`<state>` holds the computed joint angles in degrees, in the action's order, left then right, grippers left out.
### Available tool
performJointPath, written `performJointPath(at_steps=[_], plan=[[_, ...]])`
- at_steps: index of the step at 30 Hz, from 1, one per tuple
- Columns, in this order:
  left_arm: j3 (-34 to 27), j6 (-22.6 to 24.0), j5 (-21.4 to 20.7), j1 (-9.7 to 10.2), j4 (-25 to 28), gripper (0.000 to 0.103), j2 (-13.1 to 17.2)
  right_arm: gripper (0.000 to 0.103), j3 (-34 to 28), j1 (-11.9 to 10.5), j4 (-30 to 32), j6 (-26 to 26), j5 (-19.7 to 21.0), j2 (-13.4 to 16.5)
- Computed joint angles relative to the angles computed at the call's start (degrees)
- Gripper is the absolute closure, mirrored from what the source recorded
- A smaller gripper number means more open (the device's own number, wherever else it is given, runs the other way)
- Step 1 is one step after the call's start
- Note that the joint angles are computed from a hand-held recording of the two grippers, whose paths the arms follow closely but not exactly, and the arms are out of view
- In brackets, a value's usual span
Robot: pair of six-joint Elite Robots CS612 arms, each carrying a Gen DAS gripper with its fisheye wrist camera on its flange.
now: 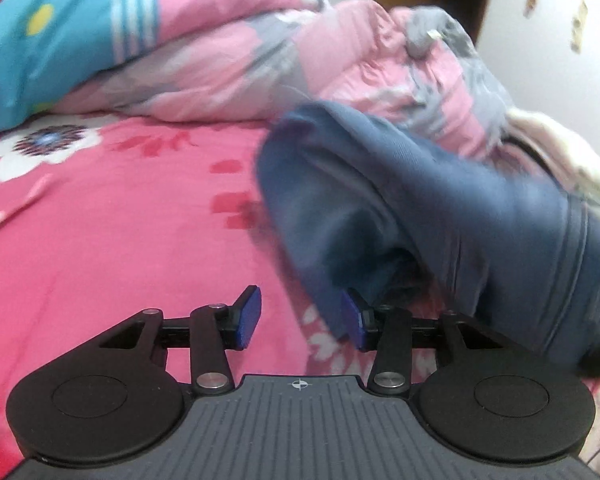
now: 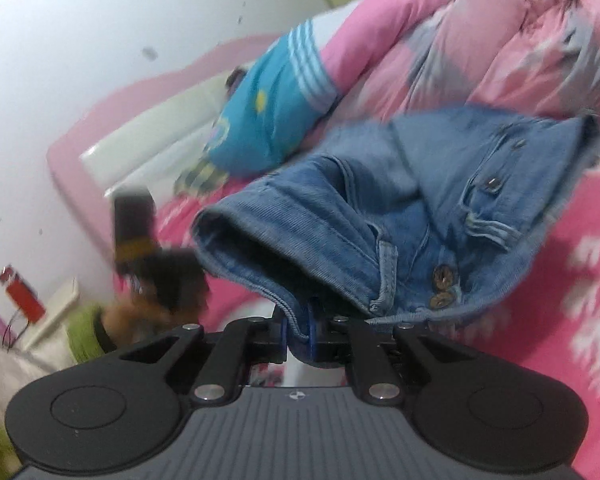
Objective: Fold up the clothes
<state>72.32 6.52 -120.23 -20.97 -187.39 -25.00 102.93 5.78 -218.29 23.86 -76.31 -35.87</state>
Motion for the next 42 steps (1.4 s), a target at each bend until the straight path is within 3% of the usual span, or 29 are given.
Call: performJointPath(at_steps=[6,10,12,14,16,18,23,27,30,35,37,40,42], plan=[[2.04,-6.49,0.3,0.77,-5.79,0.049,-1.68,0.093,0.38,1.12,3.69,-1.35,-1.06,1.79],[3.71,-4.41,-0.32,0.02,-7.72,0.043,-2.95,0.091,1.29,2.2,3.83,-2.88,-4.85,1.39],[4.83,-2.2,-1.69,-0.32,-6.95,0.034,-3.74,0.087,1.99,2.72,3.41,-3.71,-6.81,0.74],[6.11,-0.01,-2.89,-0.45,-5.12,0.029,-4.52,0.079,3.89,2.47,0.58,-3.85,-7.39,-0.26],[7.38,1.83,-3.84,-0.42,-2.98,0.026,-5.27,0.059,6.26,1.78,-3.03,-3.59,-6.64,-1.33],[8.63,2.31,-4.92,0.04,-0.57,0.019,-5.9,0.053,8.33,1.39,-7.84,-2.98,-6.3,-2.0],[11.19,-0.6,-10.02,1.81,3.96,0.004,-6.87,0.033,13.22,-1.41,-15.98,-2.29,-7.67,-5.01],[11.89,-0.27,-15.3,2.64,10.15,0.004,-6.99,0.011,11.98,-4.19,-16.93,-2.8,-9.11,-5.85],[12.86,1.71,-15.97,2.47,12.2,0.004,-7.21,0.006,7.4,-6.31,-13.57,-2.49,-7.11,-4.13],[12.91,1.9,-17.98,2.06,14.1,0.006,-6.48,0.005,0.46,-9.73,0.02,-1.63,-3.82,-2.03],[12.24,0.32,-20.28,2.19,14.86,0.007,-5.77,0.005,-2.06,-10.77,5.36,-1.06,-3.56,-1.19],[10.65,-3.88,-26.24,2.78,13.01,0.008,-3.73,0.005,-4.83,-12.46,9.9,4.36,-2.04,0.72],[9.13,-8.3,-31.04,3.26,11.35,0.008,-1.91,0.005,-6.14,-13.87,11.3,8.43,2.76,2.07]])
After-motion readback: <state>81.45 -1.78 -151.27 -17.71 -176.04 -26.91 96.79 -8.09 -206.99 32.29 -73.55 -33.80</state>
